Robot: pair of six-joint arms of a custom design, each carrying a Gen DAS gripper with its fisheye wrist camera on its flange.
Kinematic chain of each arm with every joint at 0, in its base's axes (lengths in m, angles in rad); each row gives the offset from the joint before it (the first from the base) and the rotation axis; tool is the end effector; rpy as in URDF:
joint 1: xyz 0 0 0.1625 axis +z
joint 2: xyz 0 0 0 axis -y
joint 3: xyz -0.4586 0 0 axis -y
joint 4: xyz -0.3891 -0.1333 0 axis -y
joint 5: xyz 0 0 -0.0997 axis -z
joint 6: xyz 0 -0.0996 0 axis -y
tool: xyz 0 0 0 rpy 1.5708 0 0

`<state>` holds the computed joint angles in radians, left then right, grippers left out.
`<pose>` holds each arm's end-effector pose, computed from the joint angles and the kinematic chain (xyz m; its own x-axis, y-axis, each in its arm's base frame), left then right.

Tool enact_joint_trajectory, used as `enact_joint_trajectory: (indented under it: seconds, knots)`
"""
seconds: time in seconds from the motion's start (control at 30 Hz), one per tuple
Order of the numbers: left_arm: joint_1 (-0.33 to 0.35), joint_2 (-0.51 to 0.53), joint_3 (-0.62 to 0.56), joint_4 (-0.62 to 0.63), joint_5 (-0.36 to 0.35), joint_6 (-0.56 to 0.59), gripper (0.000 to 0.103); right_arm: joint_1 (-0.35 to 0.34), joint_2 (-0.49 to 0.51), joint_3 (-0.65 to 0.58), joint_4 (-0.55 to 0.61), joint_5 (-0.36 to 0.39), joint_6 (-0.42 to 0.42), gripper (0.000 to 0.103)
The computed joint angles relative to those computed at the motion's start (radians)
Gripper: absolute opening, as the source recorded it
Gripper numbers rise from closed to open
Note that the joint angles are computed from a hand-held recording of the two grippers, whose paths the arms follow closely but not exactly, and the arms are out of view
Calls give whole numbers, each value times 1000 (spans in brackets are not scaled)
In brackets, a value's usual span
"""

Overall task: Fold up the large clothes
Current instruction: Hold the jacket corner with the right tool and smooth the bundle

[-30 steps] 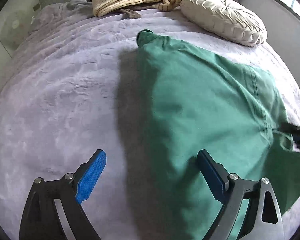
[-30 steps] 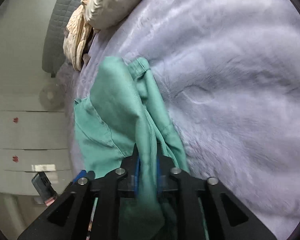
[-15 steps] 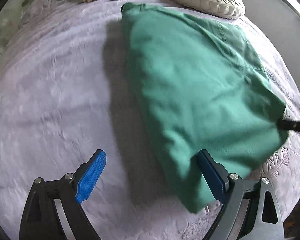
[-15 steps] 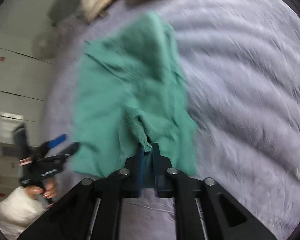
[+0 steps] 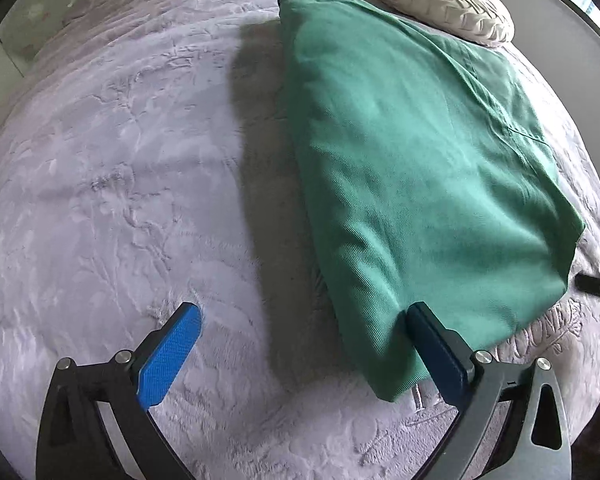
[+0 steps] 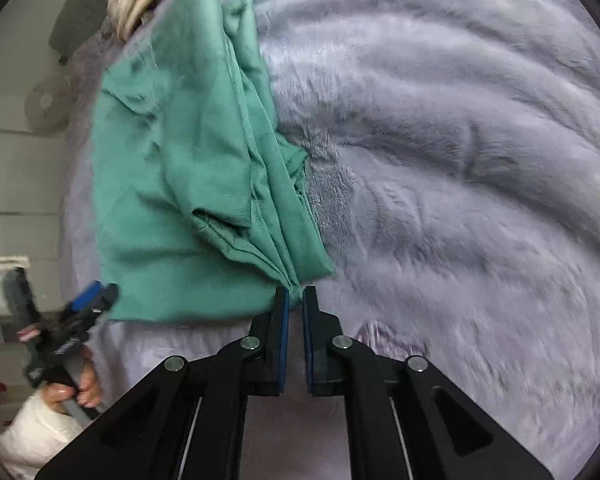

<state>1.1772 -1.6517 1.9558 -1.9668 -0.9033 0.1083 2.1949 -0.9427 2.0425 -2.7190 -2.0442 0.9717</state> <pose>0.0111 -0.4817 0.4343 -0.7015 0.3467 -0.6227 0.4604 0.8874 -0.0246 0.3927 -0.3949 0.1031 -0.8966 0.3862 0.2168 0.2780 0.8718 -0.4034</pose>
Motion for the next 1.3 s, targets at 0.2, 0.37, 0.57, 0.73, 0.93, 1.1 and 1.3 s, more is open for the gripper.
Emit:
enact_joint_trajectory:
  seconds: [0.2, 0.37, 0.57, 0.73, 0.93, 1.1, 1.3]
  knots:
    - [-14, -7, 14, 1, 27, -32, 103, 38, 33, -89, -77, -6, -153, 11]
    - [-27, -8, 15, 21, 49, -59, 103, 6, 107, -172, 35, -54, -156, 11]
    - [-63, -9, 14, 79, 96, -117, 103, -66, 92, -80, -73, 4, -88, 0]
    - [-74, 3, -17, 164, 108, -191, 103, -44, 83, -104, 13, -13, -83, 0]
    - [-105, -4, -17, 220, 152, -230, 103, -28, 47, -75, 65, -44, 57, 7]
    - [-114, -9, -23, 255, 158, -266, 103, -27, 2, -20, 15, -12, 66, 7]
    - [-126, -5, -18, 266, 179, -280, 103, -18, -28, 4, 19, -2, 72, 7]
